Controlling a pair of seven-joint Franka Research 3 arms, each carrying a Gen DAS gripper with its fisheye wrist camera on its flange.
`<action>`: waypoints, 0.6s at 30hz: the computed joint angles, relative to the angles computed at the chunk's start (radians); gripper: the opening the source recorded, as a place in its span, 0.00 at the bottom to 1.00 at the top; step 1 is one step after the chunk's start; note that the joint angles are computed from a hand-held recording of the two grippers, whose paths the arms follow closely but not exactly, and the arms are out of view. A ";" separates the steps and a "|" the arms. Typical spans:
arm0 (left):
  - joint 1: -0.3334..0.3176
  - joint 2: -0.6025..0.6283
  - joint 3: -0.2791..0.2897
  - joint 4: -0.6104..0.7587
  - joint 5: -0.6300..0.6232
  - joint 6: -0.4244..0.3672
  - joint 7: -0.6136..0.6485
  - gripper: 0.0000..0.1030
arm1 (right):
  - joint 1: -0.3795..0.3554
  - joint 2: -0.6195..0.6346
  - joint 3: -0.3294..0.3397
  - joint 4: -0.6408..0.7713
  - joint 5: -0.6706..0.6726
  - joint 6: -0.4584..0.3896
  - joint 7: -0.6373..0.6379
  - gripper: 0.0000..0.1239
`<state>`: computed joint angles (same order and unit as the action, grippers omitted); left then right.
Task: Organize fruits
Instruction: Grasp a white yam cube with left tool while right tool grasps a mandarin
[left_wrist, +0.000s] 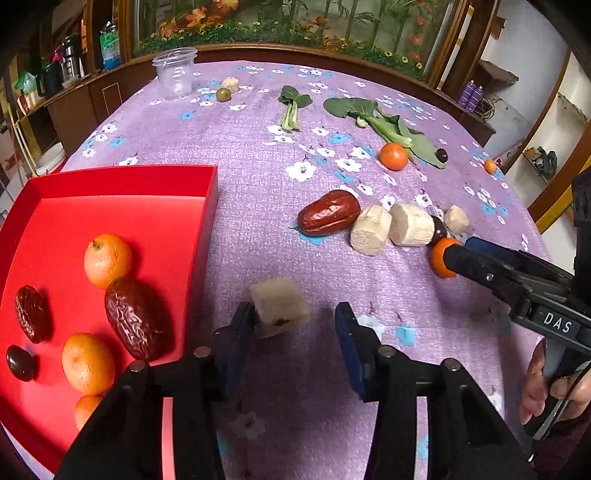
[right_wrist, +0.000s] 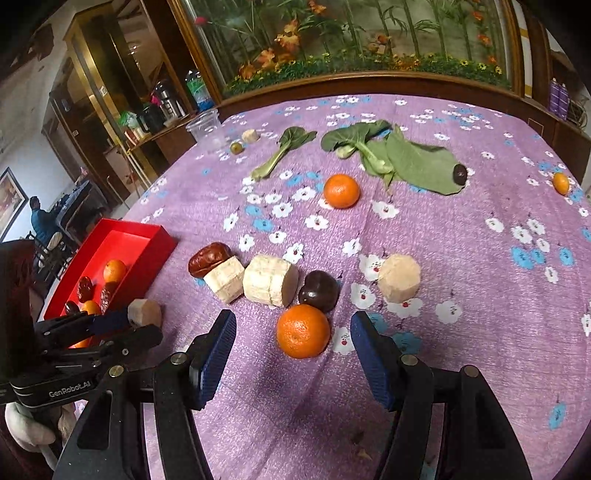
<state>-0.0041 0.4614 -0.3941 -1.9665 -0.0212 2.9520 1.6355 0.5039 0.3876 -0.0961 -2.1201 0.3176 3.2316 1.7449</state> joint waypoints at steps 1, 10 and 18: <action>0.000 0.001 0.001 0.000 0.000 0.004 -0.001 0.40 | 0.006 0.005 -0.005 0.004 -0.001 -0.003 0.000 0.55; -0.081 0.010 0.084 0.017 0.091 0.025 -0.075 0.42 | 0.120 0.054 -0.132 0.053 -0.042 -0.053 0.085 0.39; -0.039 0.000 0.059 -0.007 0.118 0.046 -0.111 0.24 | 0.193 0.045 -0.214 0.028 -0.106 -0.048 0.174 0.28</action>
